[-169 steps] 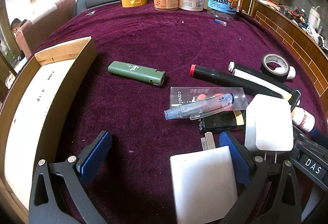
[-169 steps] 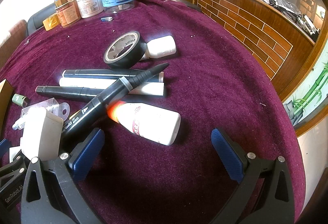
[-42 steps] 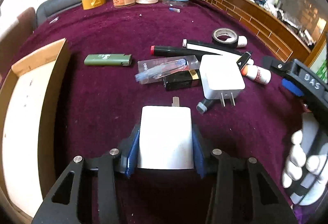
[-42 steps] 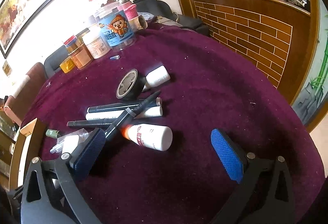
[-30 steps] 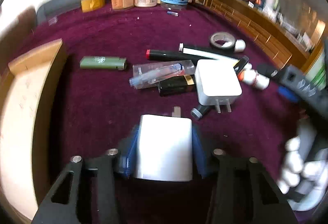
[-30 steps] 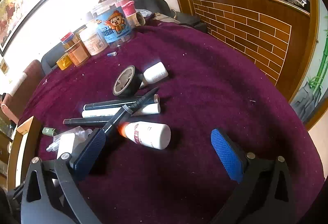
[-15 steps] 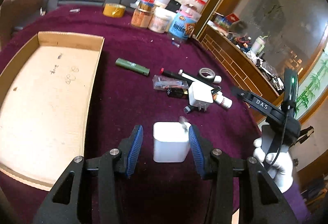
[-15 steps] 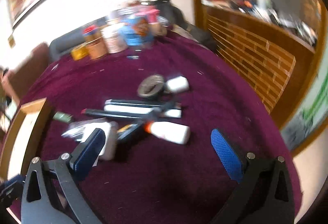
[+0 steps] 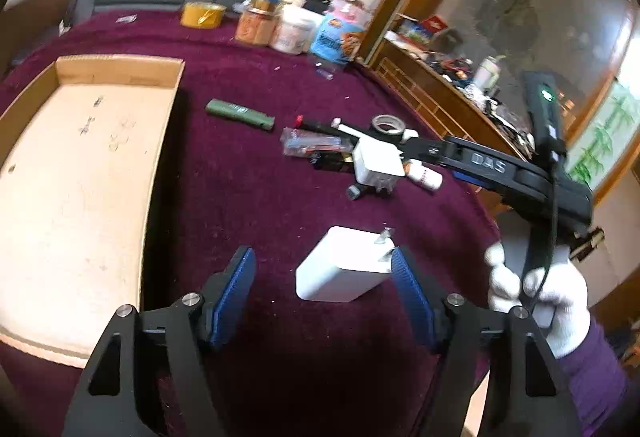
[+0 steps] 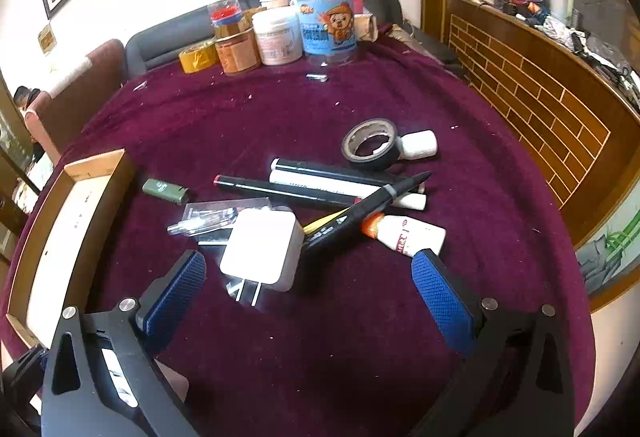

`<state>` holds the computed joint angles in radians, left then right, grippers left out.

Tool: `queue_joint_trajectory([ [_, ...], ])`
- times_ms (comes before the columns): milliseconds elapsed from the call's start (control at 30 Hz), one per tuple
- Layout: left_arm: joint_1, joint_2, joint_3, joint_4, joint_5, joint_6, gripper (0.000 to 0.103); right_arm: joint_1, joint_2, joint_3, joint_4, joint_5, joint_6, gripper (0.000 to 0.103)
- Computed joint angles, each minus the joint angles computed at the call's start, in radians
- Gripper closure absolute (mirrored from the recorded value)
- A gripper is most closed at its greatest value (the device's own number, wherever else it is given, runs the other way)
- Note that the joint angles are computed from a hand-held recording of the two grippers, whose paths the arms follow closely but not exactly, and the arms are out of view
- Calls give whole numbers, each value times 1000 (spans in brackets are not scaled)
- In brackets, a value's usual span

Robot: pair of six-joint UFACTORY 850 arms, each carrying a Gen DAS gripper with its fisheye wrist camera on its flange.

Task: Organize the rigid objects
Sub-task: 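Close left gripper on the white charger while right gripper grasps the flat charger, then carry both chargers over the cardboard tray and lower them inside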

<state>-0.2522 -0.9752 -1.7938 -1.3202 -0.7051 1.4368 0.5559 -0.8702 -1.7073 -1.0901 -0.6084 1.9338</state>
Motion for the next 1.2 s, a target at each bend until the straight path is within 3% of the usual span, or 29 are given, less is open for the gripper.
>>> queue_joint_trajectory([
  [167,-4,12,20,0,-14,46,38,-8,-82,-145,166,-24,-256,2],
  [267,-4,6,13,20,-9,14,38,-8,-168,-286,263,-103,-416,13],
  [300,-6,5,11,28,2,2,38,-10,-191,-324,299,-118,-466,28],
  [333,-6,6,12,30,6,1,38,-15,-229,-384,370,-150,-544,52],
  [400,-10,14,21,32,23,5,38,-21,-239,-395,422,-148,-575,58],
  [467,-16,20,28,27,36,27,36,-21,-207,-338,398,-118,-533,59],
  [533,-26,18,24,35,48,36,27,-26,-150,-240,381,-42,-474,59],
  [767,-106,-18,-31,133,161,75,27,-37,2,17,243,134,-233,59],
  [800,-119,-37,-58,198,173,21,28,-40,10,29,235,147,-217,59],
  [867,-127,-54,-81,259,194,-60,45,-38,26,57,206,160,-178,59],
  [900,-122,-72,-111,294,169,-113,59,-37,30,64,193,162,-167,59],
  [1000,-83,-101,-176,301,27,-219,63,-31,46,87,163,174,-132,59],
  [1200,-9,-49,-130,189,-109,-197,63,-13,52,66,107,203,-102,59],
])
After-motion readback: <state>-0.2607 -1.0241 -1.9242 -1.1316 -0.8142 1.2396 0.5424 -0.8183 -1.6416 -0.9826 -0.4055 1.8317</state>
